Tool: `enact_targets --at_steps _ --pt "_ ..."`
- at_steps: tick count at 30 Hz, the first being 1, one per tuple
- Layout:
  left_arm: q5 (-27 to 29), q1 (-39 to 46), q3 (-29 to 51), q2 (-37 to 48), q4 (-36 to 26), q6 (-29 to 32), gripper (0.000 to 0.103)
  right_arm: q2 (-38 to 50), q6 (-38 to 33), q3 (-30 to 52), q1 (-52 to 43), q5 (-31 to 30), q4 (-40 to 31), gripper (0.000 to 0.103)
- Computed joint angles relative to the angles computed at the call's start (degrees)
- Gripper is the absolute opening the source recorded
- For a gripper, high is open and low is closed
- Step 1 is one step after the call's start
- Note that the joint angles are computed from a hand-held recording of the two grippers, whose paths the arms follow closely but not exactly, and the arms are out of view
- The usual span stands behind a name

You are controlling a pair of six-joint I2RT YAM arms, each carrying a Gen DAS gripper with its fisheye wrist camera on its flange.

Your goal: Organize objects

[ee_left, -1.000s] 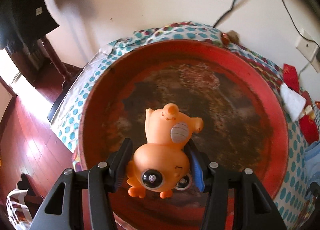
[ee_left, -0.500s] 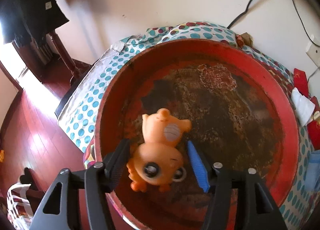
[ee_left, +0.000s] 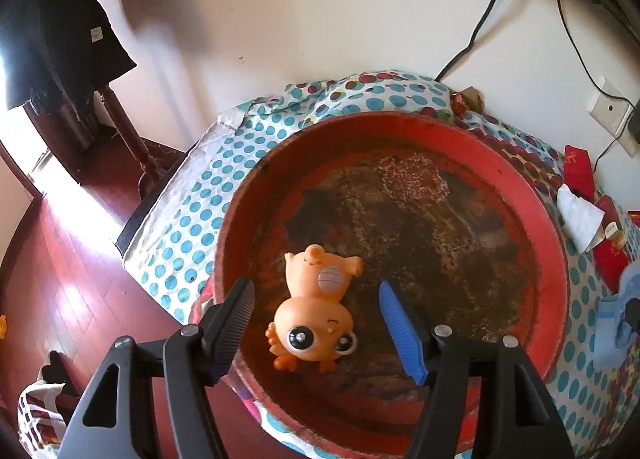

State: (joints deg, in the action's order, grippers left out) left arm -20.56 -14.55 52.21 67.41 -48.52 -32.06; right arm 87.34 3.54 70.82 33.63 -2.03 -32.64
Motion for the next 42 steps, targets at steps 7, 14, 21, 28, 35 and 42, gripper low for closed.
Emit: enact_targets --at_steps 7,14,21,28,35,42 --pt "0.02 2.44 -0.38 -0.65 -1.13 1.44 0.068 11.7 0.03 8.69 4.53 0.88 -0.09 0.045" --pt "0.76 4.62 -0.98 -1.27 -1.17 1.79 0.068 19.74 -0.32 14.39 6.24 2.8 -1.58 0.045" --pt "2.3 8.02 -1.44 -2.9 -1.06 2.29 0.068 22.19 -0.88 14.76 6.74 3.43 -2.11 0.045" --pt "2.78 8.43 -1.15 -2.8 -1.31 1.9 0.068 23.54 -1.36 15.02 7.31 4.32 -2.47 0.047" --pt "2.83 6.88 -0.75 -1.69 -1.15 1.52 0.068 21.74 -1.33 12.77 7.24 3.01 0.57 0.076" --pt "1.72 3.11 0.44 -0.54 -1.43 0.21 0.068 12.71 1.01 5.88 5.96 1.29 3.04 0.076"
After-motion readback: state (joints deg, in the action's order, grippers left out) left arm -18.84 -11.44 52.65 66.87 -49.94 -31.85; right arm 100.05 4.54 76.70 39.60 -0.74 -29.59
